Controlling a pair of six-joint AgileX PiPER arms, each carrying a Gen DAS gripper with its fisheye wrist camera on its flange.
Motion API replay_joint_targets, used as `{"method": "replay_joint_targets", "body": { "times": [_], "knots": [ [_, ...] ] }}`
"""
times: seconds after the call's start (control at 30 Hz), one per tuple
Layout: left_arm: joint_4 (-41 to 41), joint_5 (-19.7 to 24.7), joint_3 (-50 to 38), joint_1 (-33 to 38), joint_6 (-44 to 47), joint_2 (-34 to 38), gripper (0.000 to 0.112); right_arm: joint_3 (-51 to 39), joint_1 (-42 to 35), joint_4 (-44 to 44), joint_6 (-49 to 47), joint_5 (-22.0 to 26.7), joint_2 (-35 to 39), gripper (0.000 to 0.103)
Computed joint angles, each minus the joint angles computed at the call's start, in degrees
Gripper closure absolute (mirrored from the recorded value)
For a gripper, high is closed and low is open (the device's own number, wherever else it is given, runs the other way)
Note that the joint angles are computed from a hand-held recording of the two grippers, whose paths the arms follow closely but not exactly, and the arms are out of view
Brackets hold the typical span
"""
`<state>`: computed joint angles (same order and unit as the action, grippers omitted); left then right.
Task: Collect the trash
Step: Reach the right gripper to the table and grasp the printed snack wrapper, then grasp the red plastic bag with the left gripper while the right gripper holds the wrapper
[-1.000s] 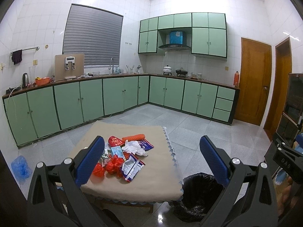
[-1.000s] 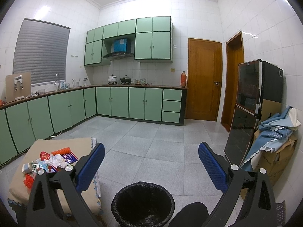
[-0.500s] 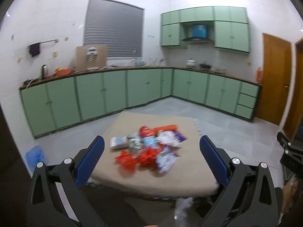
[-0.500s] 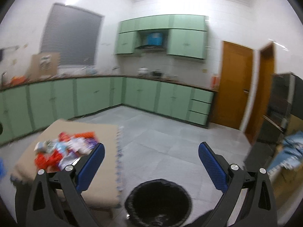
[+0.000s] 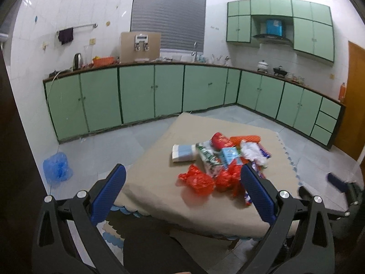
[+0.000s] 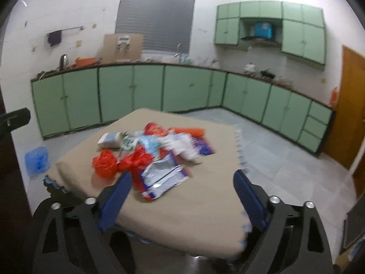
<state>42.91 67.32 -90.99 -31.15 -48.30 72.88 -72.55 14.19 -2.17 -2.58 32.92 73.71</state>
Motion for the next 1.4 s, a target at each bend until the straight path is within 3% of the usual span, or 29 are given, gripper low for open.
{"method": "replay_joint_targets", "body": {
  "times": [0.23, 0.43, 0.6, 0.8, 1.13, 1.27, 1.4],
  "knots": [
    [-5.6, -8.2, 3.1, 10.1, 3.6, 2.1, 0.015, -2.2, 4.0, -0.1, 0.9, -3.8, 11.4, 0.050],
    [-9.7, -13.5, 3.1, 15.5, 6.4, 6.4, 0.015, -5.2, 6.4, -4.2, 4.2, -6.2, 19.1, 0.059],
    [-11.5, -15.6, 2.2, 17.5, 7.8, 9.7, 0.015, -7.5, 5.9, -4.5, 4.7, -6.2, 23.2, 0.061],
    [-12.1, -16.8, 2.3, 18.0, 7.8, 12.1, 0.015, -6.5, 4.1, 0.4, -0.9, -8.4, 23.6, 0.094],
    [-11.1, -17.3, 3.0, 13.4, 5.3, 13.9, 0.015, -5.4, -1.5, 11.5, -10.9, -7.3, 19.1, 0.096],
    [-11.5, -16.2, 2.0, 11.7, 4.8, 15.8, 0.015, -8.5, -4.6, 13.9, -11.7, -1.8, 17.5, 0.096],
    [-11.4, -15.2, 0.5, 11.2, 4.0, 18.9, 0.015, -10.4, -7.7, 14.2, -11.7, 0.5, 16.0, 0.096]
  ]
}}
